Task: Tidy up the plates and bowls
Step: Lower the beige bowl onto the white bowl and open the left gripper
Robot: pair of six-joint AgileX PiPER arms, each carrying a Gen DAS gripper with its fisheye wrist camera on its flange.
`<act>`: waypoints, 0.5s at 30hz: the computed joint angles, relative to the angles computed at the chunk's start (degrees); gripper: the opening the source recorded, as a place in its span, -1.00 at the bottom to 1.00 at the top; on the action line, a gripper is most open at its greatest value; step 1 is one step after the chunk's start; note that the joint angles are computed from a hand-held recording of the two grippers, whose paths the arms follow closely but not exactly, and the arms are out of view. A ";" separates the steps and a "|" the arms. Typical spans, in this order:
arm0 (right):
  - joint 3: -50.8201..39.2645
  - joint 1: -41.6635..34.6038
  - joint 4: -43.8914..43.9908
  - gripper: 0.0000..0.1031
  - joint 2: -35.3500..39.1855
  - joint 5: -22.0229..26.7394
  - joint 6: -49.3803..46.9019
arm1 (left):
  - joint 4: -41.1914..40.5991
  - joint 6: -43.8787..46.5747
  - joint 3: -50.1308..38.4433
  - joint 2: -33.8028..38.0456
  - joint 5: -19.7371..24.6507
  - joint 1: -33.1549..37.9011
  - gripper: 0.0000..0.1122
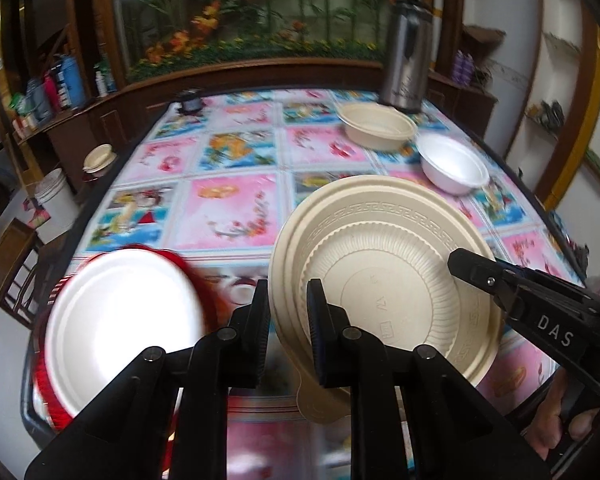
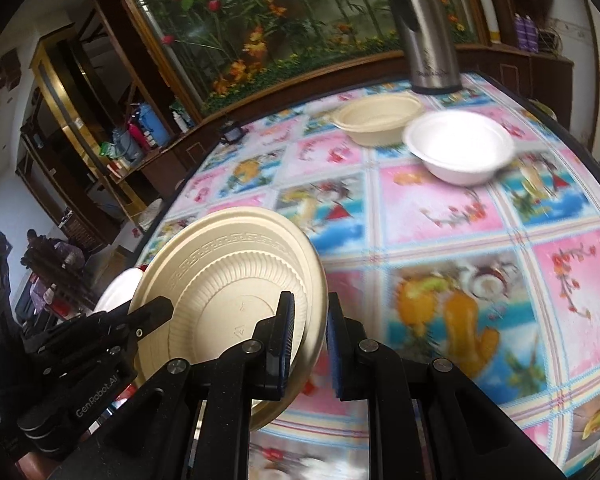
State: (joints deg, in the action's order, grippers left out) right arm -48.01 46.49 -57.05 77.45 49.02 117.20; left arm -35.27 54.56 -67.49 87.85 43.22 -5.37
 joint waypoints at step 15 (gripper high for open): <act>-34.79 -3.38 8.97 -0.70 26.75 -5.60 -26.62 | -0.57 -3.39 -12.97 10.85 2.14 16.45 -0.72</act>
